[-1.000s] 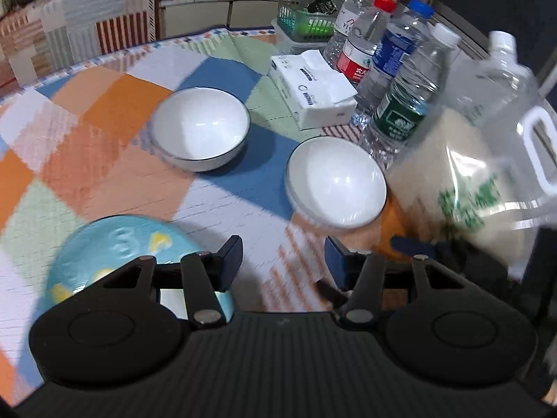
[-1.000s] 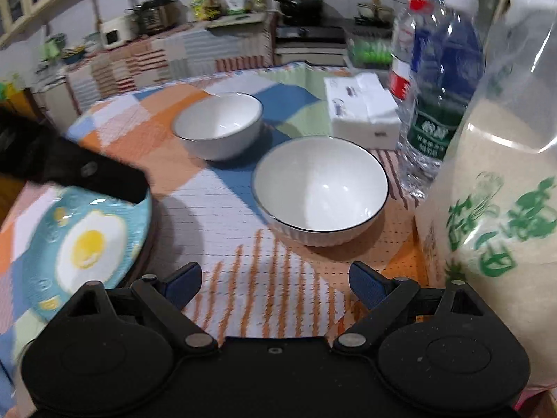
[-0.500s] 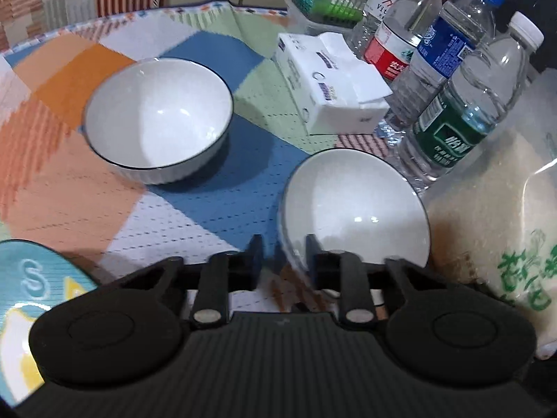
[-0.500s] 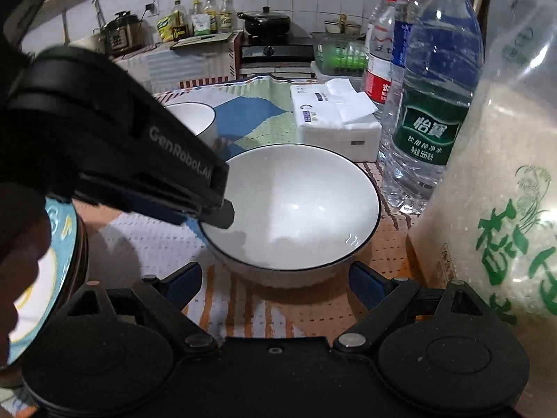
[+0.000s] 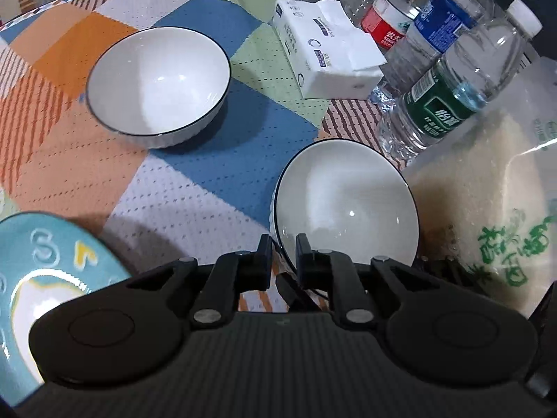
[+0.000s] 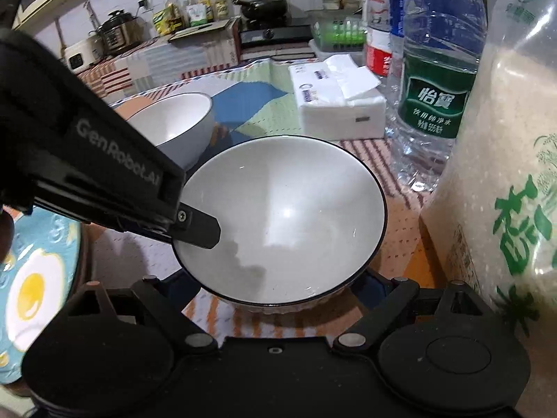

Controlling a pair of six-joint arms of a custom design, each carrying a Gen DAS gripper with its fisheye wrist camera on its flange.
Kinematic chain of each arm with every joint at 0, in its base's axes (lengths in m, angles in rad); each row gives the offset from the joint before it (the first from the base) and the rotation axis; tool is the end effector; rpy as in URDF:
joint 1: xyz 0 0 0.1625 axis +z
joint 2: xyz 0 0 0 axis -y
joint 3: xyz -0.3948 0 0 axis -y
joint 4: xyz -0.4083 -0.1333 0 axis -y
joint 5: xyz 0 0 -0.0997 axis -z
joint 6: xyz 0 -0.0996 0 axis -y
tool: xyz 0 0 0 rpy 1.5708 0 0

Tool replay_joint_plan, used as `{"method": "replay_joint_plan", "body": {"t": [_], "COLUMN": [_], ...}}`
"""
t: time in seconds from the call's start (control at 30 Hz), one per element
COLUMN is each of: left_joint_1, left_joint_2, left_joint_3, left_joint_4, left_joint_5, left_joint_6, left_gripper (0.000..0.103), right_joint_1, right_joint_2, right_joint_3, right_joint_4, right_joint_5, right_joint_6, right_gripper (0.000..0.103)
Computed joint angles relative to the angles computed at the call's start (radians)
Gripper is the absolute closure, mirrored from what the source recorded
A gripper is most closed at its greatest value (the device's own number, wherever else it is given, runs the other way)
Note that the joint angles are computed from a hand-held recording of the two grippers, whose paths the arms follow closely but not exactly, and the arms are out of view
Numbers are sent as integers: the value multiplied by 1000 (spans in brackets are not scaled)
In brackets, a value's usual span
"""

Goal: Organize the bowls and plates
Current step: 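Lower the held bowl into the other white bowl and open the left gripper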

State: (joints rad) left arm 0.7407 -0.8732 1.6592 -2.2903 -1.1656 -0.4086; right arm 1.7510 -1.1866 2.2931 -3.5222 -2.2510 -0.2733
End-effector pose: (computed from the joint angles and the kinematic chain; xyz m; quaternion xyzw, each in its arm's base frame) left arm -0.3526 -0.5562 0.0782 0.2113 0.9559 -0.0902 0.1827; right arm 0.1510 -0.4349 0.1866 0.0600 -0.8686 0.3719 0.3219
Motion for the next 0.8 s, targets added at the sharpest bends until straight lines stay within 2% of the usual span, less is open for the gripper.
{"method": "replay_joint_plan", "body": {"t": [0.23,0.4,0.57,0.8], "left_joint_1": [-56,-109,-134,-174], "left_joint_2": [-94,-179,-270,-432], "left_joint_3": [77,104,121,175], "left_joint_4": [20,91,167,271], "left_joint_5": [12,32,2,-40], "left_joint_6": [-46,-76,-106,-182], "left_gripper": [91,91,90,90], "right_joint_1": [96,183,286,441], "right_joint_2": [-35,-98,-140,-165], "right_joint_3": [11,18,12,7], "right_joint_4": [59,179,313,475], "right_joint_5": [-100,-151,-219,-309], "right_joint_6": [27,107,220,293], "right_gripper": [10,10,10,10]}}
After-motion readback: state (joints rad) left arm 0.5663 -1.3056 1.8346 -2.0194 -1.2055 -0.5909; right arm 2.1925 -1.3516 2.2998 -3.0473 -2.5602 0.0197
